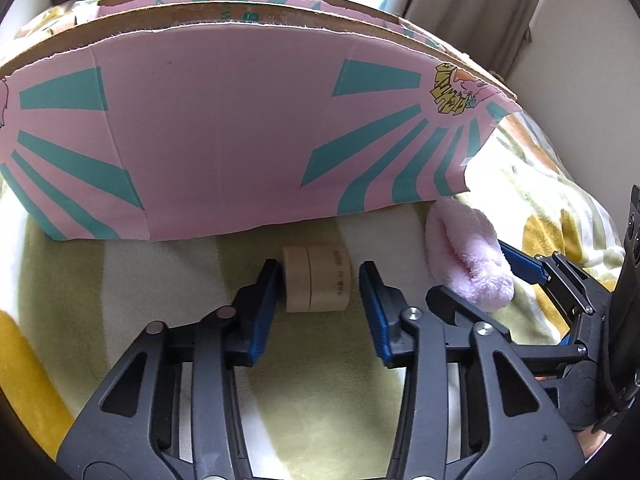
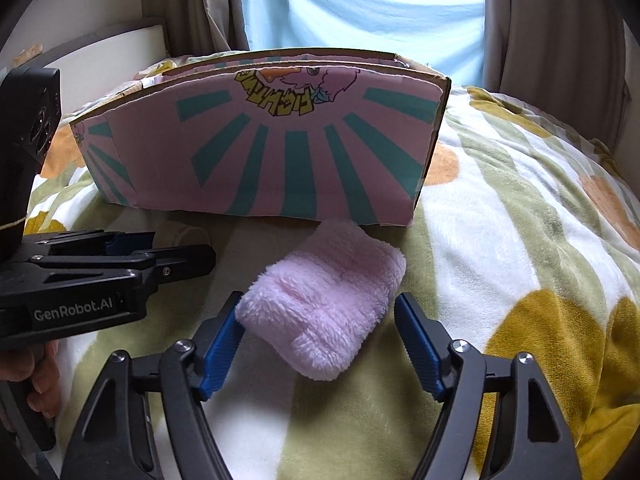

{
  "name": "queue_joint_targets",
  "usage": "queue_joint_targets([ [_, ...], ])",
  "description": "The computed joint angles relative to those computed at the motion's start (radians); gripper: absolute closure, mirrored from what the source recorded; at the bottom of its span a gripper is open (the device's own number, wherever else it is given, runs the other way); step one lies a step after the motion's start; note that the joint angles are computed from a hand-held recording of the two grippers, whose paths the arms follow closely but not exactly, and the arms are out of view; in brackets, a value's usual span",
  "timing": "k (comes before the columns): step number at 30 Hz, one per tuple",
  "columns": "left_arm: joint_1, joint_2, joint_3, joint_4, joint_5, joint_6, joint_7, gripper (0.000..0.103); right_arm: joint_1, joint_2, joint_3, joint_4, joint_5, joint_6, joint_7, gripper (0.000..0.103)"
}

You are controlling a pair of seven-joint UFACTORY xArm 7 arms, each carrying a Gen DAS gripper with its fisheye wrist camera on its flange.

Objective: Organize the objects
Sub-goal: 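Grasp the beige tape roll with the left tool while the right tool grasps the pink sock, then carry the tape roll and pink sock over the pink box and lower them inside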

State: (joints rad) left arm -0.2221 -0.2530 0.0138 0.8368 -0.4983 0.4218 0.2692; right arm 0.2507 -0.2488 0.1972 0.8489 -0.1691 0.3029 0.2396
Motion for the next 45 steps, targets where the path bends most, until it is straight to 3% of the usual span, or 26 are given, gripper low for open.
queue_joint_targets([
  [3, 0.003, 0.003, -0.002, 0.002, 0.007, 0.0, -0.003, 0.074, 0.001, 0.001, -0.001, 0.0, 0.0, -0.003, -0.003, 0.04],
  [17, 0.008, 0.001, -0.005, 0.011, 0.006, 0.014, 0.001, 0.075, -0.018, -0.004, 0.021, 0.002, -0.05, -0.018, 0.041, 0.057],
  [28, 0.01, -0.035, 0.002, 0.006, 0.023, 0.049, -0.014, 0.078, -0.023, -0.023, 0.027, -0.006, -0.063, -0.051, 0.058, 0.061],
  [33, 0.011, -0.084, 0.012, -0.004, 0.029, 0.069, -0.013, 0.078, 0.015, -0.047, -0.008, -0.022, 0.011, -0.042, 0.016, 0.062],
  [45, 0.041, -0.215, 0.05, 0.037, 0.097, 0.165, -0.043, 0.078, 0.013, -0.126, -0.02, 0.035, 0.07, 0.084, -0.032, 0.062],
])
